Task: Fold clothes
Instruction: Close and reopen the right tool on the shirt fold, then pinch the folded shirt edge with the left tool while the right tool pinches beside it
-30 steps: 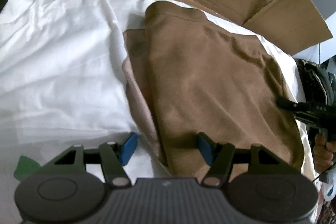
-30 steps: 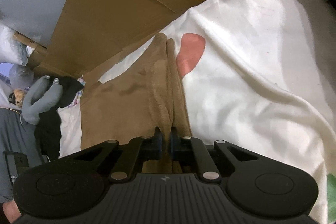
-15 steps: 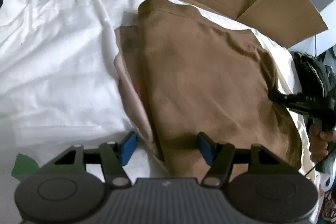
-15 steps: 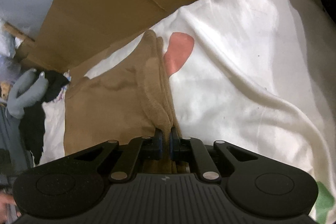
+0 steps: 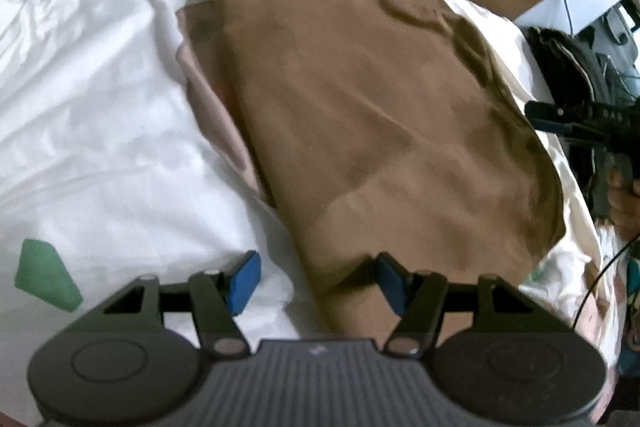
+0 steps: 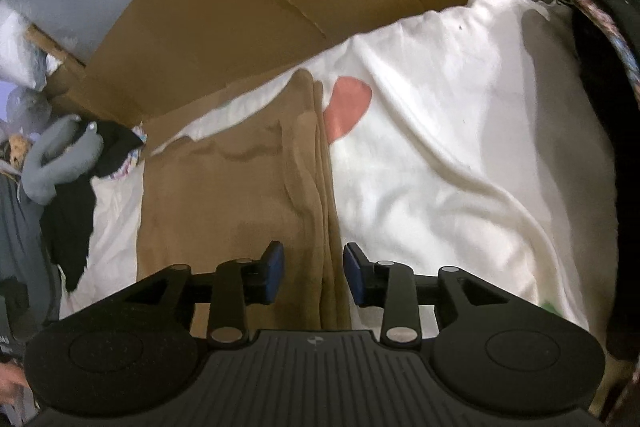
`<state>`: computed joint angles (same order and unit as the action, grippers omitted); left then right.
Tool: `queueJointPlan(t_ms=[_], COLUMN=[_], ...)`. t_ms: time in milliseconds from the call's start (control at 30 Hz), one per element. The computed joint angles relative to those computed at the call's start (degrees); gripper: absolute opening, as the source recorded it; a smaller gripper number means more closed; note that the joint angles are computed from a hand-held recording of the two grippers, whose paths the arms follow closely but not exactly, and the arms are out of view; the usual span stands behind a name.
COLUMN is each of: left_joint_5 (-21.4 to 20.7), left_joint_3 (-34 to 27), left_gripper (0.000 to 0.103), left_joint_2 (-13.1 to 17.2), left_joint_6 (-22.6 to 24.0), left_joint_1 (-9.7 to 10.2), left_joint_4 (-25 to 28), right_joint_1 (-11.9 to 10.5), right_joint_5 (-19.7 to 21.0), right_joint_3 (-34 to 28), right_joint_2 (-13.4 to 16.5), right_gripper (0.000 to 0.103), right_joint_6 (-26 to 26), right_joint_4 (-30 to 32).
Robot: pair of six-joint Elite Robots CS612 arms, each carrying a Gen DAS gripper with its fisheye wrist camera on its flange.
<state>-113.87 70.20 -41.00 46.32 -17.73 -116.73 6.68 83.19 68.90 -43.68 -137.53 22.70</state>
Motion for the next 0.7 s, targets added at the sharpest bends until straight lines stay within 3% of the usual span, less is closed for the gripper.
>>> queueJointPlan(t_ms=[133,333,467,533,600,700], left_joint_5=[0.20,0.60,0.40,-0.43,-1.15,-1.77], left_joint_3=[-0.66,-3.12,-2.70,-3.57,-4.39,-4.91], left_gripper=[0.066,0.063,0.061,0.044,0.042,0.030], left_joint_2=[-0.23,0.66,0.22,0.60,1.07,1.52], left_joint_6=[0.58,-1.29,0.71,0.43,-0.57,-0.26], left_joint_1=[0.30,0.61,0.62,0.66,0.81,1.16], left_joint_4=[3.50,13.90,15.05,17.17,18.69,19.31], right_joint_1=[0.48,1.38,1.40,1.40,1.34,1.08], right_joint_5=[-0.03,2.47,3.82,3.97,3.56,1.75], right_joint_3=[-0.03,0.12,1.01,0.85,0.86,1.75], right_joint_2=[0.20,0.69,0.26,0.23,0.09,-0.62], right_gripper=[0.044,0.043,0.043,0.043,0.043,0.043], right_joint_6=[-1.39,-3.37,-2.63,-2.58,-1.74,-0.27], right_joint_4=[2.57,5.65,5.26,5.44,5.49,4.57])
